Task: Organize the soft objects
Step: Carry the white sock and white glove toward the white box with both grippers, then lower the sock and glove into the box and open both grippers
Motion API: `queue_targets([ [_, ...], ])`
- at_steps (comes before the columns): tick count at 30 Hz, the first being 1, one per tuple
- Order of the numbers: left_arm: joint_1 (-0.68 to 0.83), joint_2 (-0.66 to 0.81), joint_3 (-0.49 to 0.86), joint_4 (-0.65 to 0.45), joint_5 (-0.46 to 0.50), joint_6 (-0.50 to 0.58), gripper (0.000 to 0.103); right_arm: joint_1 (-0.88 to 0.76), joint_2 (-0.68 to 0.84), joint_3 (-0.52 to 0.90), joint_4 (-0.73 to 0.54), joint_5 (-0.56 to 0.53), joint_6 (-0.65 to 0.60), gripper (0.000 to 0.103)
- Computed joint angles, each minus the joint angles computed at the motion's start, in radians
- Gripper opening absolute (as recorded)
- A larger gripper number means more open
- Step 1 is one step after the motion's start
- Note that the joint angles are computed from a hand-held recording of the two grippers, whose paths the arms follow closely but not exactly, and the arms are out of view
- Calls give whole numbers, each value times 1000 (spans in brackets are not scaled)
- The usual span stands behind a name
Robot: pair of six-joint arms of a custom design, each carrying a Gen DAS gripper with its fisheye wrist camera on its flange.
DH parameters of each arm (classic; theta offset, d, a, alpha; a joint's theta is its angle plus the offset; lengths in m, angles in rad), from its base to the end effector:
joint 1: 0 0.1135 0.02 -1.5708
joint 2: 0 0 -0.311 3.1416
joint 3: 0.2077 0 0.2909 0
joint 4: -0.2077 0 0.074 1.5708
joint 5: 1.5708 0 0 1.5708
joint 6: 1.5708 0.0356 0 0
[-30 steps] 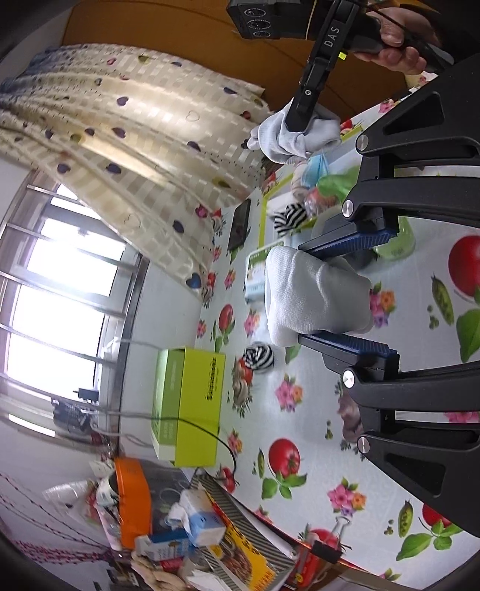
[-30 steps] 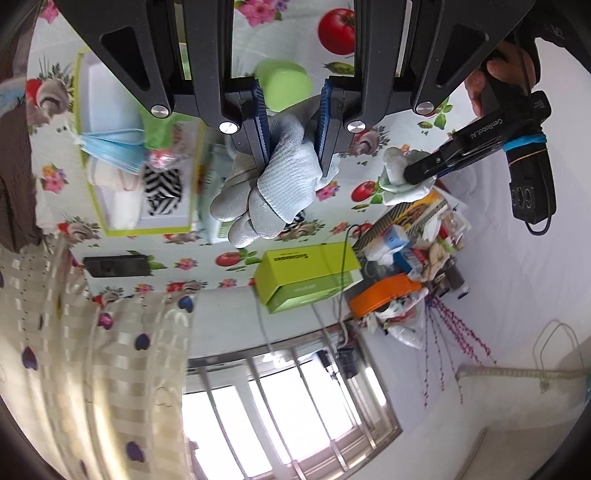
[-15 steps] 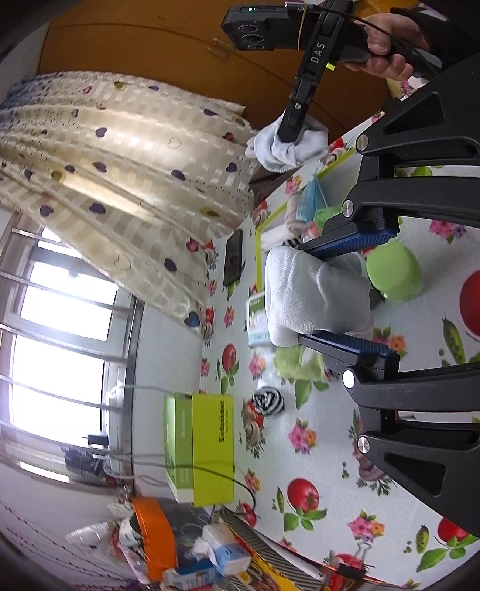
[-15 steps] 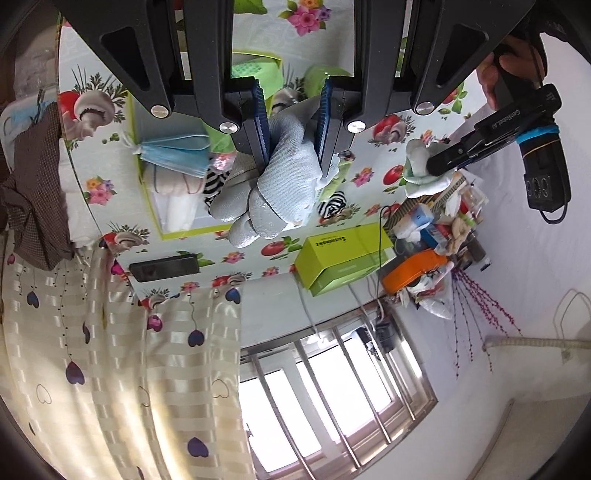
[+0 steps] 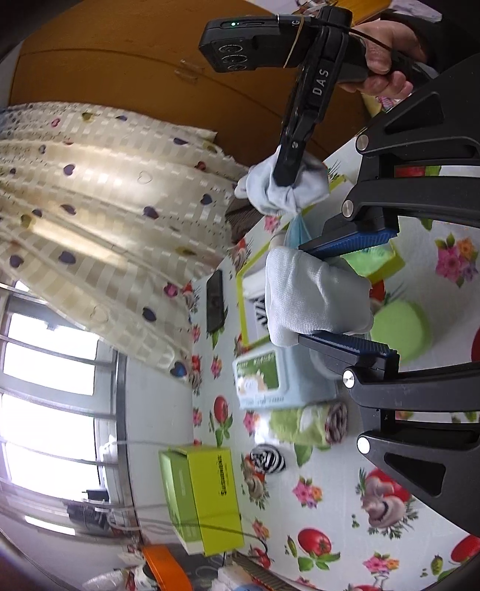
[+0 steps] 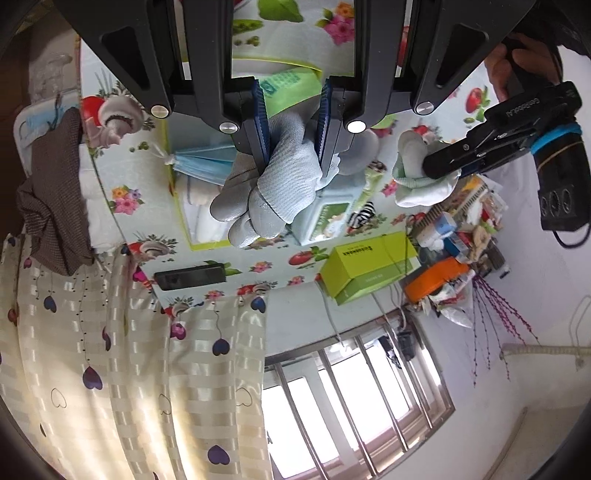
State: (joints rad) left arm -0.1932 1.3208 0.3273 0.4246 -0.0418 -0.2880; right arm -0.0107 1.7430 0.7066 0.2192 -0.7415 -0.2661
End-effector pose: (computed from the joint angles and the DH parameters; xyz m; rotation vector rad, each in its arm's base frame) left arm 0.2368 -0.0448 0.1500 -0.1263 2.1447 -0.2367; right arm 0.3387 0.0204 0.1324 -0.6177 2.1455 0.7291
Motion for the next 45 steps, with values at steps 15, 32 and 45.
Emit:
queue_targets([
  [15,-154,202,109,20,-50,-45,41,-88,73,25,-34,-10,-86,22],
  [32,-171,369,189,27,-18,-57,41,-105,139,64,-66,11,-131,22],
  [45,-173,503,245,32,25,-48,41,-58,259,138,-106,91,-166,22],
])
